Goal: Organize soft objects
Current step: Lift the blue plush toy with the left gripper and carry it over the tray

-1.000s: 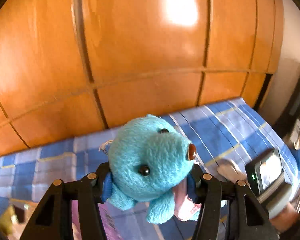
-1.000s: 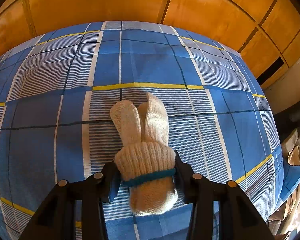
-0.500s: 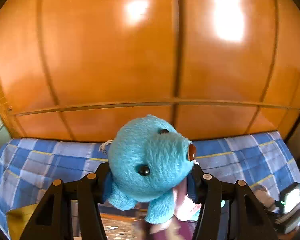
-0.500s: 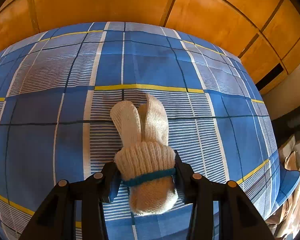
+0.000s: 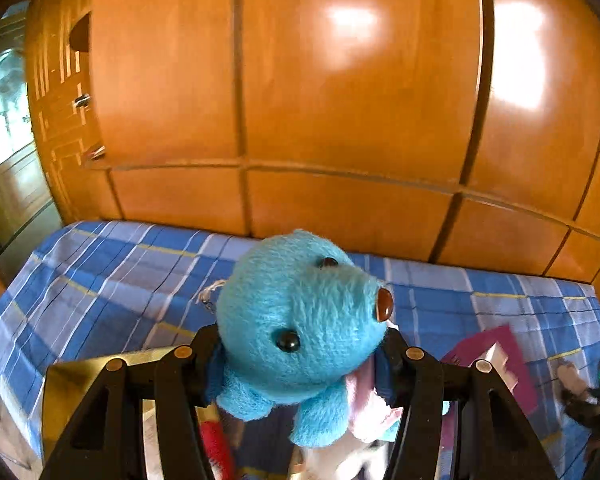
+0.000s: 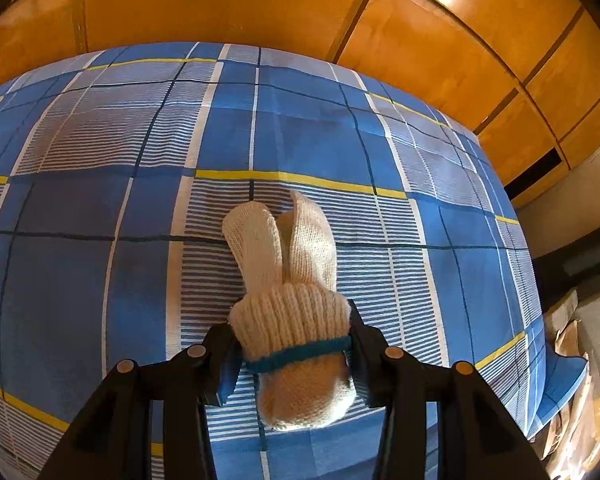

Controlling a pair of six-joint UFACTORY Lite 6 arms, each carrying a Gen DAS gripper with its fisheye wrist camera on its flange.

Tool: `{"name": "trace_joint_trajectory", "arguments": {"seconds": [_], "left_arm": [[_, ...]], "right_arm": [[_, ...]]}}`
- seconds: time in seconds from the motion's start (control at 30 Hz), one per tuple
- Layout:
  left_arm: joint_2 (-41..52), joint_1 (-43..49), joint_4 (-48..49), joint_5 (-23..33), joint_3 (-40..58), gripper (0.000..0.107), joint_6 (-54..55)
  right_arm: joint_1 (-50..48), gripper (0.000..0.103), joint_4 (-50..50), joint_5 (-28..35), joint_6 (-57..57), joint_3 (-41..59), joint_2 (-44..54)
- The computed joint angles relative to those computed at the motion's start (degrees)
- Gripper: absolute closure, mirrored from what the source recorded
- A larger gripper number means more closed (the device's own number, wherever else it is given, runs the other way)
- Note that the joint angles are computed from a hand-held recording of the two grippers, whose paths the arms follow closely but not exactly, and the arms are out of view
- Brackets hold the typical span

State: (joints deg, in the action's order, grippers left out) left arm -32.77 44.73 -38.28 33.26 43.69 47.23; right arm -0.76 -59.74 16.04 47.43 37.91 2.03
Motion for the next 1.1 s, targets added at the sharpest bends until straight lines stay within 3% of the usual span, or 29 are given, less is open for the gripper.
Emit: {"name": "trace_joint_trajectory", "arguments": {"seconds": [0.23, 0.57, 0.77, 1.1], "left_arm": [[-4.7, 23.3, -14.0, 13.2, -7.2, 0.048, 23.3], [-4.5, 48.1, -18.6, 29.5, -10.5, 0.048, 40.9], [-1.3, 57.9, -18.1, 34.6, -10.5, 0.048, 48.1], [6.3, 67.7, -17.4, 36.7, -9.1, 0.048, 56.5]], "right_arm": [[1.9, 0.059, -7.3, 1.6, 6.9, -1.2, -0.7], [4.8, 0.059, -18.1, 4.5, 16.4, -2.6, -0.6], [5.9, 0.059, -20.2, 5.8, 18.8, -3.1, -0.7], [8.3, 0.062, -26.9, 8.6, 24.8, -4.8, -0.9]]}}
